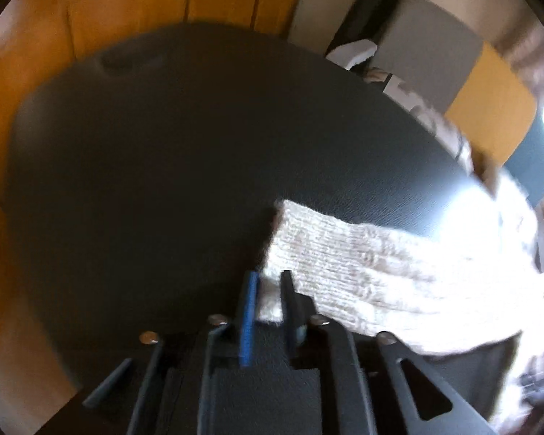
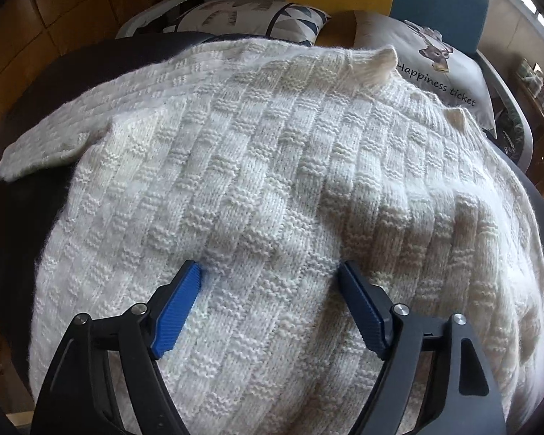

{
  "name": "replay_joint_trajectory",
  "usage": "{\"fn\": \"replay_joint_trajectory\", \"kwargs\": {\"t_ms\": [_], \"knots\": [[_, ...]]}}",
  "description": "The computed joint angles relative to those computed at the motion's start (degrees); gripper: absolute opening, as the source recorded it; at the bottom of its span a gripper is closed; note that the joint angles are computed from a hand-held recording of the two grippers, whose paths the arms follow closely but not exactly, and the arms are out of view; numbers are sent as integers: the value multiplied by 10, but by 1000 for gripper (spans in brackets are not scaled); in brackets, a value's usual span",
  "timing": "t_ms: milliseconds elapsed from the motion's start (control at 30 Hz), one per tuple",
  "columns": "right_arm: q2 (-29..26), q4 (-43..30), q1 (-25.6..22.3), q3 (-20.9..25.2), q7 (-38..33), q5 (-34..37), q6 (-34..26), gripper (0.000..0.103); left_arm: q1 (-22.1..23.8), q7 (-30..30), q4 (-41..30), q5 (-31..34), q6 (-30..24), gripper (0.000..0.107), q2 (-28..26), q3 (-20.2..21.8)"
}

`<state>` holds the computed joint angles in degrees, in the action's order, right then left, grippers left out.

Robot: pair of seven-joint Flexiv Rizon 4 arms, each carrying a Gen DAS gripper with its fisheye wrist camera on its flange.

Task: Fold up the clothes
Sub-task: 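Pull the sweater sleeve straight across the table with the left tool while the right tool presses the body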

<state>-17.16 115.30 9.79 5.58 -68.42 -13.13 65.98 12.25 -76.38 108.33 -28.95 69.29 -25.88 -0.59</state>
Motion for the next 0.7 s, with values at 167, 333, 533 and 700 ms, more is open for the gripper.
{"fn": "replay_joint_trajectory", "kwargs": {"t_ms": [167, 333, 533, 700], "knots": [[9, 18, 2, -4, 8, -9, 15, 83, 93, 117, 60, -231, -93, 23, 45, -87], [19, 42, 0, -8, 15, -21, 44, 83, 97, 153, 74, -377, -184, 26, 44, -95], [10, 44, 7, -10, 27, -33, 57, 84, 47, 140, 45, -434, -176, 27, 11, -77], [4, 36, 15, -13, 36, -43, 57, 84, -12, 150, 48, -480, -97, 23, 13, -52]]}}
